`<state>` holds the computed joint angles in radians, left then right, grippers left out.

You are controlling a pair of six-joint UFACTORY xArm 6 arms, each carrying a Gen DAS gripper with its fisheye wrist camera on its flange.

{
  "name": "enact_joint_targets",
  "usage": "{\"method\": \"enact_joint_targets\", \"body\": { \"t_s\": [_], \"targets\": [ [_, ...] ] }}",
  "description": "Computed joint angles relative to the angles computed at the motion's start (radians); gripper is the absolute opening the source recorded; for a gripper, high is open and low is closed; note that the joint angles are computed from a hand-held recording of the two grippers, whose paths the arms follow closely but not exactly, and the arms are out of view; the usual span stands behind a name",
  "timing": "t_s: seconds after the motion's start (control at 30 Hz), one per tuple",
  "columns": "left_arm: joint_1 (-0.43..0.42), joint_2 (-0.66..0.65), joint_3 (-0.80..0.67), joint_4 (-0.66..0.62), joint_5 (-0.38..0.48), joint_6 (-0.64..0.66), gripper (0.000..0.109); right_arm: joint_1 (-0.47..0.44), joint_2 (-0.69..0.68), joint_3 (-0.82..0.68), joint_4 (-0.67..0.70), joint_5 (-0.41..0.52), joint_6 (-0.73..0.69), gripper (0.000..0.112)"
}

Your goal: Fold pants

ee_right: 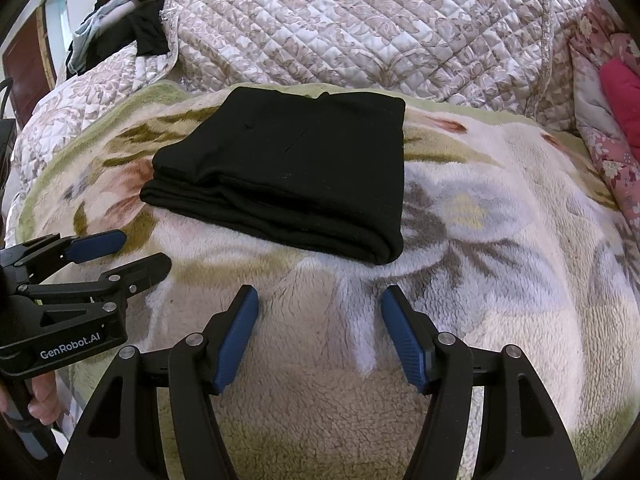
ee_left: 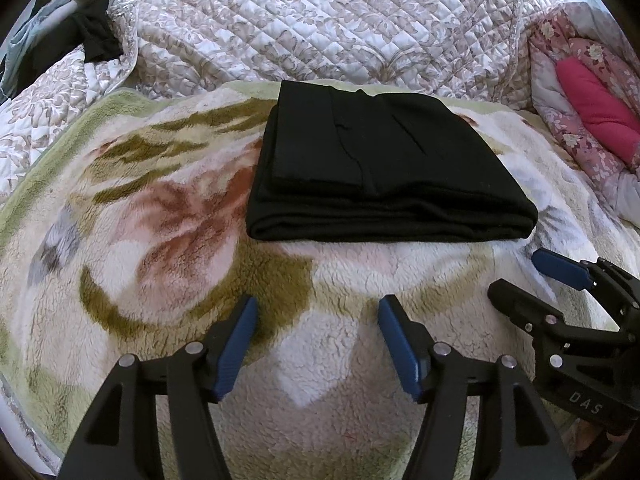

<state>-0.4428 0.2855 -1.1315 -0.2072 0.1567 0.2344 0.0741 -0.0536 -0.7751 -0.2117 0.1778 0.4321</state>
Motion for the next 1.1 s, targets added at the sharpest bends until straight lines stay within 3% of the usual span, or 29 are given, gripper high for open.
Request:
{"method": "enact_joint_targets", "body": {
  "t_s": [1.1],
  "targets": [
    [0.001,0.001,-0.006,-0.013,0.009,0.020,0.067,0.001,0.000,-0.003,-0.018,0.002,0.018,0.066]
  ]
}}
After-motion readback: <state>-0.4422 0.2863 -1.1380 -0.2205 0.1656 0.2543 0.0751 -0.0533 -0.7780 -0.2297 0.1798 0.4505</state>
